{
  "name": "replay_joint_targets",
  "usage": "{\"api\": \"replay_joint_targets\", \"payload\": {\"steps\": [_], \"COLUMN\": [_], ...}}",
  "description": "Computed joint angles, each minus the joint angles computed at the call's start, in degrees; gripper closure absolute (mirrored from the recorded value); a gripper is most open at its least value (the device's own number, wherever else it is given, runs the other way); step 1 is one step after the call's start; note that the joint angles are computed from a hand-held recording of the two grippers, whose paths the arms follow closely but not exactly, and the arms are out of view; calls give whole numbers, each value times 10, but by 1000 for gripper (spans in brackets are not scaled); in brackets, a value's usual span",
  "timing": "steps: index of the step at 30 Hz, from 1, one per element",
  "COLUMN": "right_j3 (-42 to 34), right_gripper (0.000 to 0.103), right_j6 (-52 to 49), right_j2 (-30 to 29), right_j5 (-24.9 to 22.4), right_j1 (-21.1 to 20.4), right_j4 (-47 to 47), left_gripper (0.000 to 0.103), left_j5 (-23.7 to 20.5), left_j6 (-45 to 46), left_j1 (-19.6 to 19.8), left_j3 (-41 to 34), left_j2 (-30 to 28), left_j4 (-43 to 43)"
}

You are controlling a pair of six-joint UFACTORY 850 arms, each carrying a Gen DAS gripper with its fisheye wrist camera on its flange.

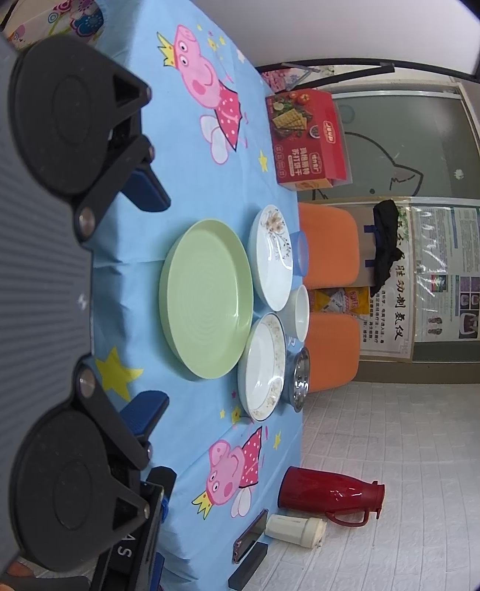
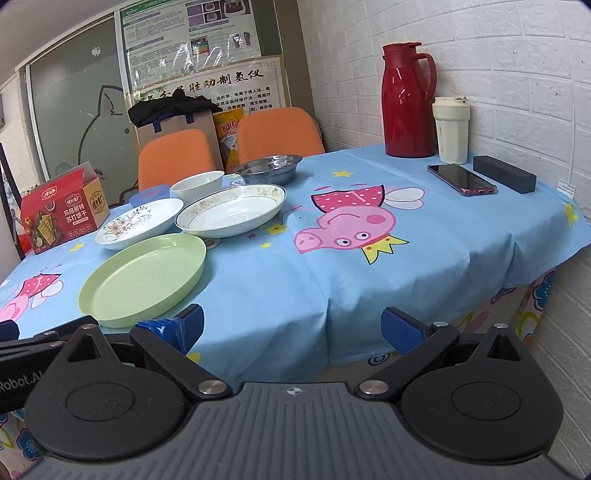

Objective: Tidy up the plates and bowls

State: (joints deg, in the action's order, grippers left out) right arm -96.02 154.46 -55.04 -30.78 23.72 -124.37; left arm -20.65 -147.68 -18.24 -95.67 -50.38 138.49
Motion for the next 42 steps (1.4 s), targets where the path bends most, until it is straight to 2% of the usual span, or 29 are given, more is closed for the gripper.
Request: {"api": "replay_joint_targets", "payload": {"steps": [42], "right_j3": [-4], "right_gripper": [13], "right_j6": [-13], "right_j2": [-3], "right_j5": [3], "right_j1": [1], "right_j4": [10], "left_gripper": [0], "left_j5": [-2], "left_j6": [7], "left_j1": [3], "left_j3": [5], "left_j2": [1], "left_j4": [-7]}}
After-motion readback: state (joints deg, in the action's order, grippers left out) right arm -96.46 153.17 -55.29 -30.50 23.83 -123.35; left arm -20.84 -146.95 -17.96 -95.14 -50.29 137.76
